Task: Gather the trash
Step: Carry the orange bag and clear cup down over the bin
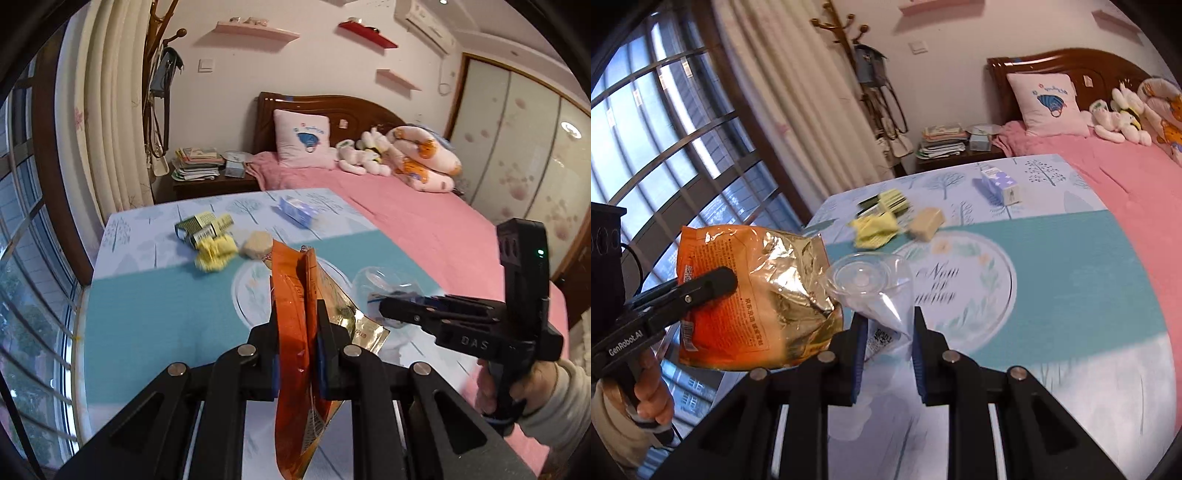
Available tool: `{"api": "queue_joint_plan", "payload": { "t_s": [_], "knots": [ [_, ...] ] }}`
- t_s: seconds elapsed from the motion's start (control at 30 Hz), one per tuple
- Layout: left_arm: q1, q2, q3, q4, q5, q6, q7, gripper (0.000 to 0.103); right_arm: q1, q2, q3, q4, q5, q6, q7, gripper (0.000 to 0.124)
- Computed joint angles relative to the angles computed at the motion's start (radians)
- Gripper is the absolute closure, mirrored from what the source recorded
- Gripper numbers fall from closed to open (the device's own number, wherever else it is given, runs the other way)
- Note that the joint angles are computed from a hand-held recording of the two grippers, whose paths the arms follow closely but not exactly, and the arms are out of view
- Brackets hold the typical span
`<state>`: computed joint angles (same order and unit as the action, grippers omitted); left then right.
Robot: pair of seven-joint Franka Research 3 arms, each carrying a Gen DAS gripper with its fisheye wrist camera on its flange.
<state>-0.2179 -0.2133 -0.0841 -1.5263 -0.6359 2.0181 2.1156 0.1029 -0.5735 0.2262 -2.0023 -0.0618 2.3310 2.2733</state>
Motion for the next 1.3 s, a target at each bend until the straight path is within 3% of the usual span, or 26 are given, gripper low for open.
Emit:
{"api": "queue_joint_plan", "payload": {
  "t_s": [0.33, 0.7, 1.03, 1.3],
  "knots": [
    [-0.053, -0.428, 0.144, -0.396, -0.020, -0.100, 0.115, 0.091, 0.070, -0.228, 0.106, -0.139, 0.039, -0.074, 0.054, 0.102],
    [-0.105, -0.746, 0.197, -0.766, 0.113, -0.128, 0.118, 0.091, 0.160, -0.321, 0.212, -0.262, 0.084, -0.167, 0.113, 0.102],
    [-0.121, -0.808, 0.170, -0.989, 0.193, -0.077, 0.095, 0.091, 0.254, -0.344, 0.232, -0.461, 0.156, -0.135, 0.240, 0.102],
    [-0.149, -0.704, 0.128, -1.109, 0.213, 0.042, 0.064, 0.091, 0.297, -0.289, 0.221, -0.610, 0.189, -0.039, 0.375, 0.102]
  ]
}}
